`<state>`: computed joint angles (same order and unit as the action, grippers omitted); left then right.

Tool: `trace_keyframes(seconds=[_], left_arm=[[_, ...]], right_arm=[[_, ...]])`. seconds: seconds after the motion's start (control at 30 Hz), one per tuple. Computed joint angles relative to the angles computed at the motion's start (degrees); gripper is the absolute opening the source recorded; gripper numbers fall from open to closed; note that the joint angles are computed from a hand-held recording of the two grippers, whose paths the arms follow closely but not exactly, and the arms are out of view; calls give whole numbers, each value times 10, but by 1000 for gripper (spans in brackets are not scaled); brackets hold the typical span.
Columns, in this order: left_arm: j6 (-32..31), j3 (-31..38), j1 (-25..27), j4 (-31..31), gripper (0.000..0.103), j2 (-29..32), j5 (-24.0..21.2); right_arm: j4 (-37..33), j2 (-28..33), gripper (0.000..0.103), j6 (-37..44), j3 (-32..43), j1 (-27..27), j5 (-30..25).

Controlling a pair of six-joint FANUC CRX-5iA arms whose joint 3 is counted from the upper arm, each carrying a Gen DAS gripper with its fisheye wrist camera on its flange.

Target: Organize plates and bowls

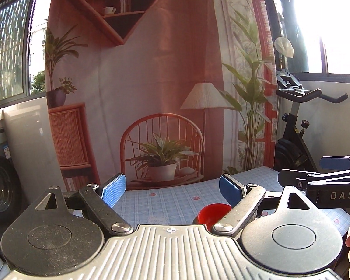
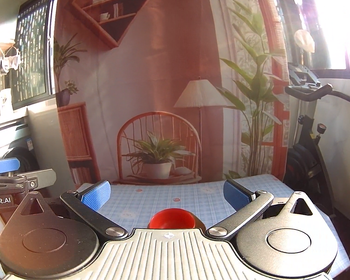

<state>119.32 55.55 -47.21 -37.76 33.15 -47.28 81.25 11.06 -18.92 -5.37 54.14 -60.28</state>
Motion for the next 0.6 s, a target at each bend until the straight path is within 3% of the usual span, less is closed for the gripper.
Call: trace_keyframes(seconds=[0.27,0.6], left_arm=[[42,-32,-9,-34,89,-20,4],[50,-40,-5,-30,89,-24,5]], right_arm=[[4,-1,103,-18,-11,6,-11],[2,0,103,-18,-10,8,-16]])
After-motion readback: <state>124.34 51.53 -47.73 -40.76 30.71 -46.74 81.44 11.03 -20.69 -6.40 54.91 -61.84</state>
